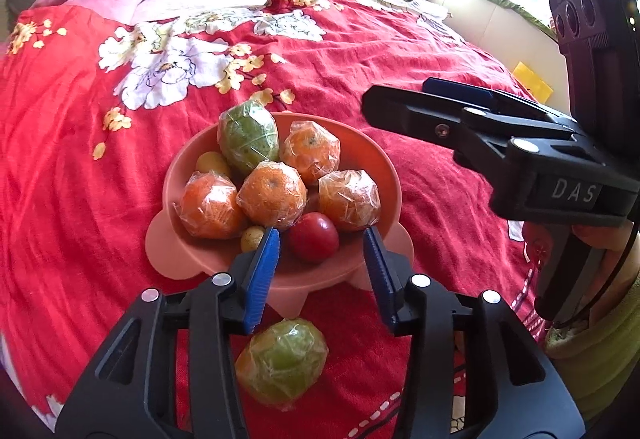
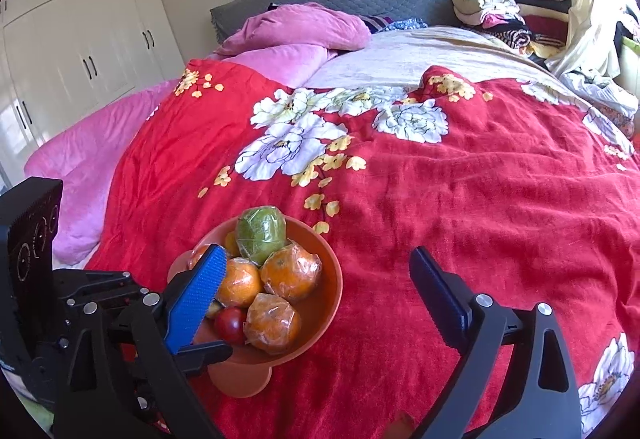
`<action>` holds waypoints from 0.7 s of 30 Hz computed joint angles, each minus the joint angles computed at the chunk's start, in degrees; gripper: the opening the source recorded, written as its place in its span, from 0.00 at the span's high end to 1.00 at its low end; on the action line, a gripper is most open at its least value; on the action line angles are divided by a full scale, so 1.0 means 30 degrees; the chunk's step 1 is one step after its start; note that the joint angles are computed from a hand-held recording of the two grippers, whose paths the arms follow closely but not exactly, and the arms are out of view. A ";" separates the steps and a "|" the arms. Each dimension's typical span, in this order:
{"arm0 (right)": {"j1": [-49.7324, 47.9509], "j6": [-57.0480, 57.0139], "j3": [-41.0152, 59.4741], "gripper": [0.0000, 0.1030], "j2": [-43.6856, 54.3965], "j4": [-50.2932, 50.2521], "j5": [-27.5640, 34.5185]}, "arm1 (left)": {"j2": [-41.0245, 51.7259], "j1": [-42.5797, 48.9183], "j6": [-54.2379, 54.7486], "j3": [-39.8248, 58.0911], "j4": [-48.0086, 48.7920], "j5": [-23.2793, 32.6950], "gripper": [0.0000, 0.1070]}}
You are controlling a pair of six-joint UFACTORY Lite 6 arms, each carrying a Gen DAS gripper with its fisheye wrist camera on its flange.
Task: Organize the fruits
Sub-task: 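Lower the red tomato into the plate and open the left gripper, then withdraw both open grippers from the plate toward the remaining loose fruits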
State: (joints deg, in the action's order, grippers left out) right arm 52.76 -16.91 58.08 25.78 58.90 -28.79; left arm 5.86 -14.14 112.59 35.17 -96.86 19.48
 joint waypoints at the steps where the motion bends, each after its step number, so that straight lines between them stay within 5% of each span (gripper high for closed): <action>1: 0.0098 -0.0203 -0.0038 0.08 -0.0085 0.0253 -0.0095 | -0.0148 0.0042 -0.0107 -0.0070 0.0076 -0.0012 0.62; 21: 0.3793 -0.6231 -0.1226 0.05 -0.3130 0.7278 -0.3050 | -0.5245 0.2345 -0.4564 -0.2524 0.4609 0.0687 0.30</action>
